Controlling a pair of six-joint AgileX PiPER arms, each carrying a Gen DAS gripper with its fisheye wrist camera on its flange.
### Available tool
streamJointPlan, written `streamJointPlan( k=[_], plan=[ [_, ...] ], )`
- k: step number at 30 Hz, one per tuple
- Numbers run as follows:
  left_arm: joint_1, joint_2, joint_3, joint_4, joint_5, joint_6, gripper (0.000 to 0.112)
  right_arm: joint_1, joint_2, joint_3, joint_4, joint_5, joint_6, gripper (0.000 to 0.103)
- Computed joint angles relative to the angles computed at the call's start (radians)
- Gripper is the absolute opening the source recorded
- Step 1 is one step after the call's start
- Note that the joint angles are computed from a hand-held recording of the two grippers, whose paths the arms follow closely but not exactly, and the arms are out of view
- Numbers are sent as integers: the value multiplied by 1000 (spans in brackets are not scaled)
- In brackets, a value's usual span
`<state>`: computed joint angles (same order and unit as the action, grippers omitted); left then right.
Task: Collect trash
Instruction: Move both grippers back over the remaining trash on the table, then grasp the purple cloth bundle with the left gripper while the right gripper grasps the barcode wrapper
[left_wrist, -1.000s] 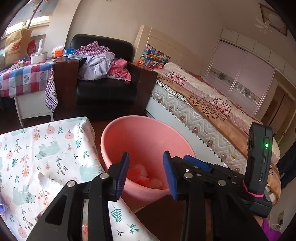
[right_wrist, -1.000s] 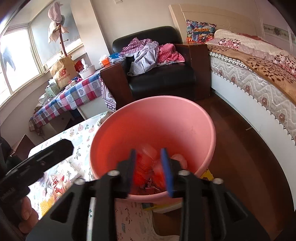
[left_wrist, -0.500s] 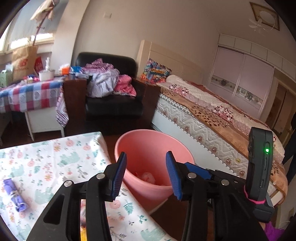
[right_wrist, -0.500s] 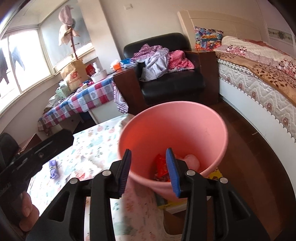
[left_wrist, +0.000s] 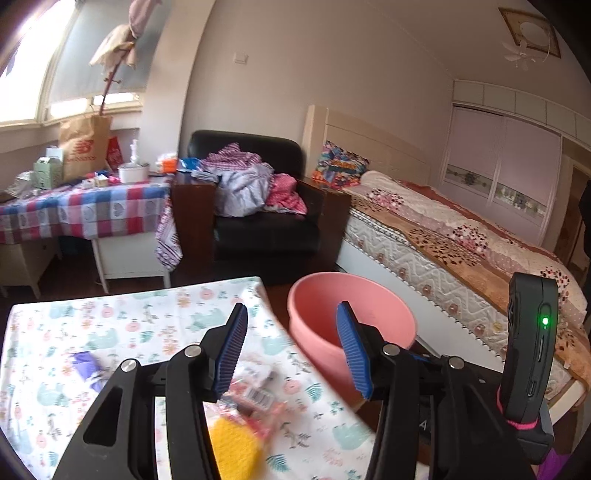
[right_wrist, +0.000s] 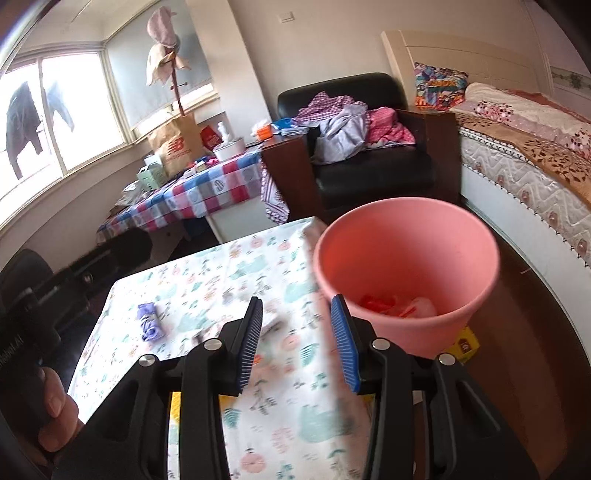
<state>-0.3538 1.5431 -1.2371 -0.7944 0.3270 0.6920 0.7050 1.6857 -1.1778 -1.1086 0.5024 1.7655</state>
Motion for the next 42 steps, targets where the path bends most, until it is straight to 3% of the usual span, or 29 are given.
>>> streamJointPlan(
  k=[3,6,9,11,16,28,30,32,38,42],
  plan=[
    [31,-49,57,-37,-5,47,49,29,16,-15,-9,10,13,40],
    [69,-94,114,-103,-5,124,49,69,65,-97,101,89,-134,40],
    [113,-127,161,-155,9,186,49,85,89,-148,181,94,-220,40],
    [146,-138,180,-178,24,207,49,98,107,-185,221,126,-257,50],
    [224,-160,226,-222,50,259,49,143,143,-245,182,203,-254,52],
    [436,-157,312,-303,120,381,49,141,144,-242,164,77,-322,52],
    [468,-142,315,-290,127,380,49,141,162,-264,193,95,-350,52],
    [486,-131,319,-278,126,368,49,138,184,-292,233,122,-390,52],
    [538,-57,279,-232,170,289,49,111,207,-302,321,94,-450,52],
    [515,8,219,-162,181,187,49,97,233,-329,393,109,-530,52]
  ],
)
